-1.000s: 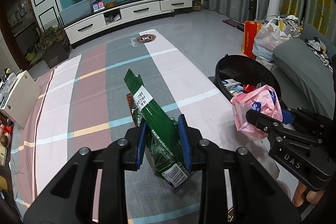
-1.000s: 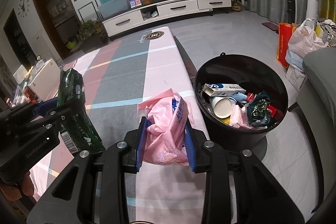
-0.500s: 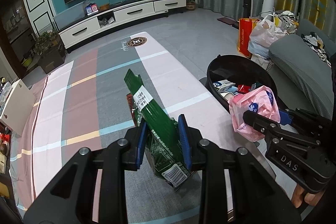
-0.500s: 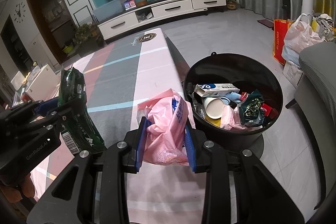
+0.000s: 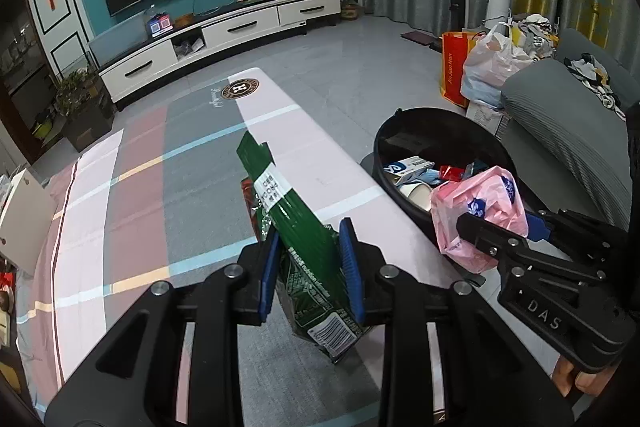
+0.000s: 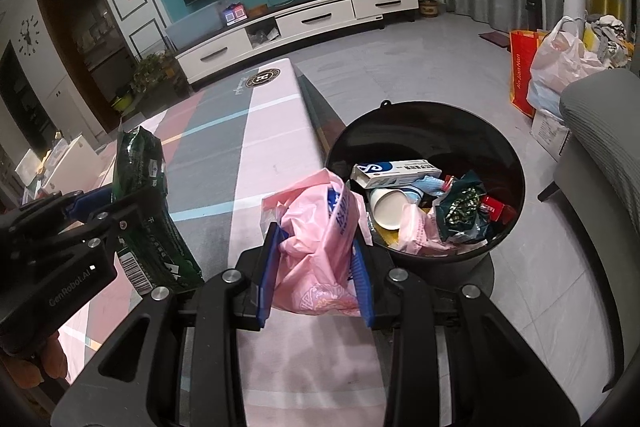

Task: Collect trash
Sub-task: 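Carry the green snack bag and pink bag over to the black bin, then lower both bags into the black bin and open both tools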

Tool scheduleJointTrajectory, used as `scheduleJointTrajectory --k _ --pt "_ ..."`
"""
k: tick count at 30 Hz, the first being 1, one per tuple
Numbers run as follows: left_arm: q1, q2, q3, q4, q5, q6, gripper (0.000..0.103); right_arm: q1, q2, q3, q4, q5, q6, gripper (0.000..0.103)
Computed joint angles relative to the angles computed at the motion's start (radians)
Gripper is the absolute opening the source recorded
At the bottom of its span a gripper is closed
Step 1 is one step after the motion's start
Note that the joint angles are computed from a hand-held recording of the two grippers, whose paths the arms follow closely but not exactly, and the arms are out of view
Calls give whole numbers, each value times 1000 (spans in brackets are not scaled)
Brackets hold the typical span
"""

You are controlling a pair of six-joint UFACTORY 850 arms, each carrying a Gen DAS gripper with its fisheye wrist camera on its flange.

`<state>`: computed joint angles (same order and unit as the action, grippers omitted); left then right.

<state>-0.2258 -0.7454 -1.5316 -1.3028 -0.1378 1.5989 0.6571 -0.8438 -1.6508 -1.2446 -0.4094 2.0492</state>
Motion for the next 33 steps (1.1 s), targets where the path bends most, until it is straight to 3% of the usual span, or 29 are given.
scheduleJointTrajectory --k 33 --pt "-82 -93 -151 171 -33 -127 30 -53 49 103 -78 -41 142 35"
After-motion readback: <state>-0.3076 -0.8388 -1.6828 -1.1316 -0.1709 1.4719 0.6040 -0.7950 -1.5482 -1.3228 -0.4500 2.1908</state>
